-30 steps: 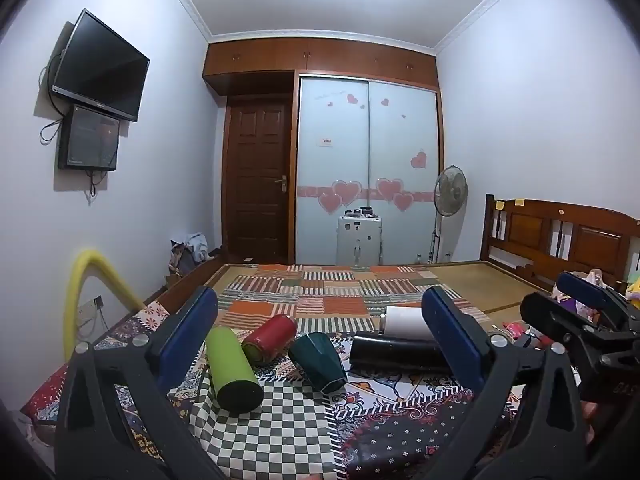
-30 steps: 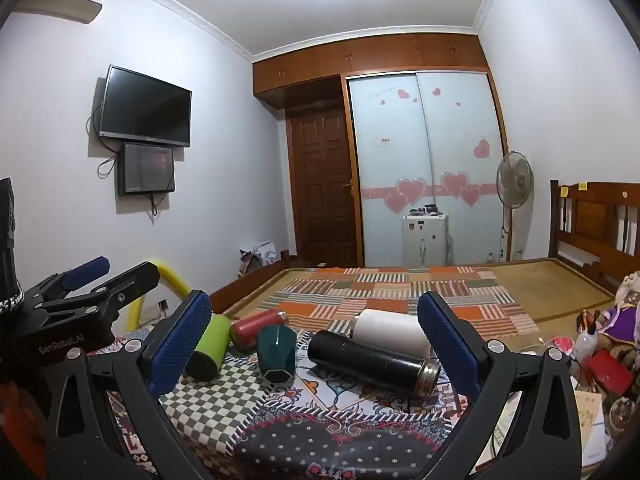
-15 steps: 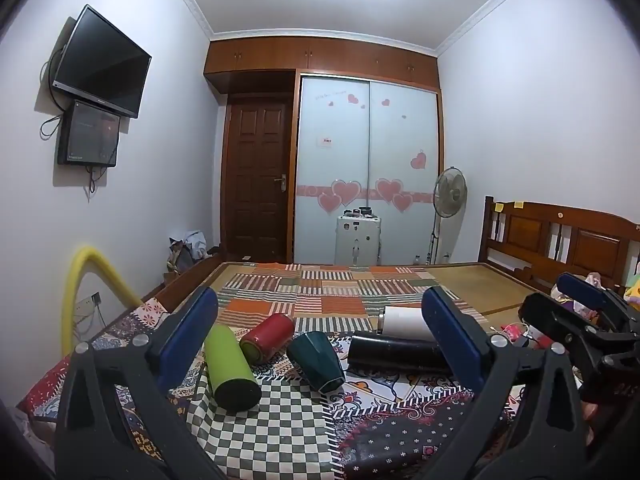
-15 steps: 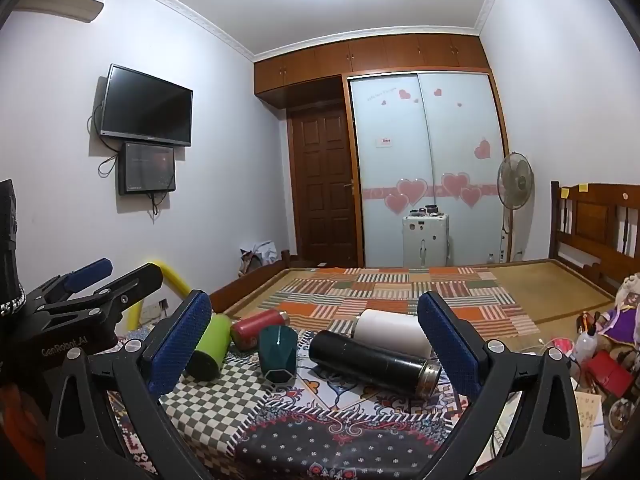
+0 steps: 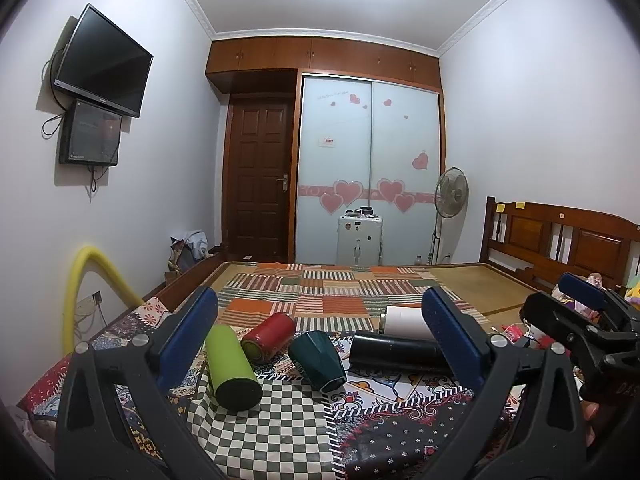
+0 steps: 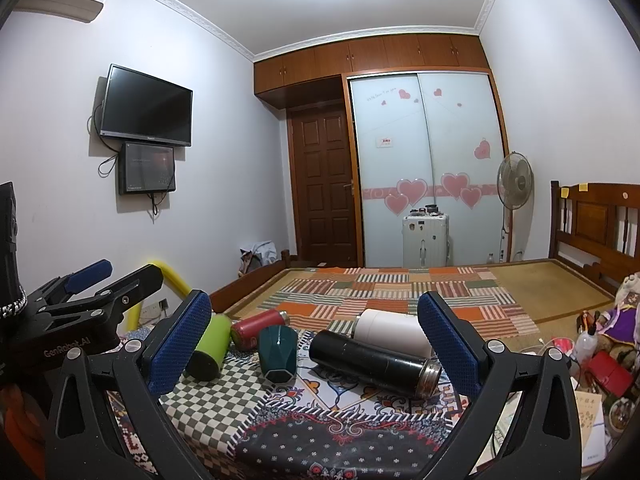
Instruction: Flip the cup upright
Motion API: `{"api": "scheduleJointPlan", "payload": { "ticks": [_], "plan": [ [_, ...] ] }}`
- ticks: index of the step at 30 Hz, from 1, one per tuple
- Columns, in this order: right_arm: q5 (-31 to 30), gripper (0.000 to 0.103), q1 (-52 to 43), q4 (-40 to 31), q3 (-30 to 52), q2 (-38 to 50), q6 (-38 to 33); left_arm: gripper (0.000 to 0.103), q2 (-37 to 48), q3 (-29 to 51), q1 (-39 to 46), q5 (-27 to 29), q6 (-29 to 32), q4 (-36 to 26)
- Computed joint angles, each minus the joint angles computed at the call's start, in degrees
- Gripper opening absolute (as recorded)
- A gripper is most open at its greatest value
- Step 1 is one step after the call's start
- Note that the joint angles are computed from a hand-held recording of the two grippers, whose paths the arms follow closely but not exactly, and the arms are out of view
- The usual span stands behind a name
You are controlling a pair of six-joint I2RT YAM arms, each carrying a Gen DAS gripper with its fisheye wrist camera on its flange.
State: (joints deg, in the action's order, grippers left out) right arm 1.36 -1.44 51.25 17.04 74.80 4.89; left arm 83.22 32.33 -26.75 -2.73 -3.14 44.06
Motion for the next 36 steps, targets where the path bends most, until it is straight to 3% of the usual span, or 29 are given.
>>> {"api": "scheduleJointPlan", "payload": {
  "ticks": [36],
  "plan": [
    [0.44,0.103,0.47,0.63,0.22,0.91,0.22,0.103,-0.19,0.38,0.09,0.44,0.06,-1.00]
  ]
}}
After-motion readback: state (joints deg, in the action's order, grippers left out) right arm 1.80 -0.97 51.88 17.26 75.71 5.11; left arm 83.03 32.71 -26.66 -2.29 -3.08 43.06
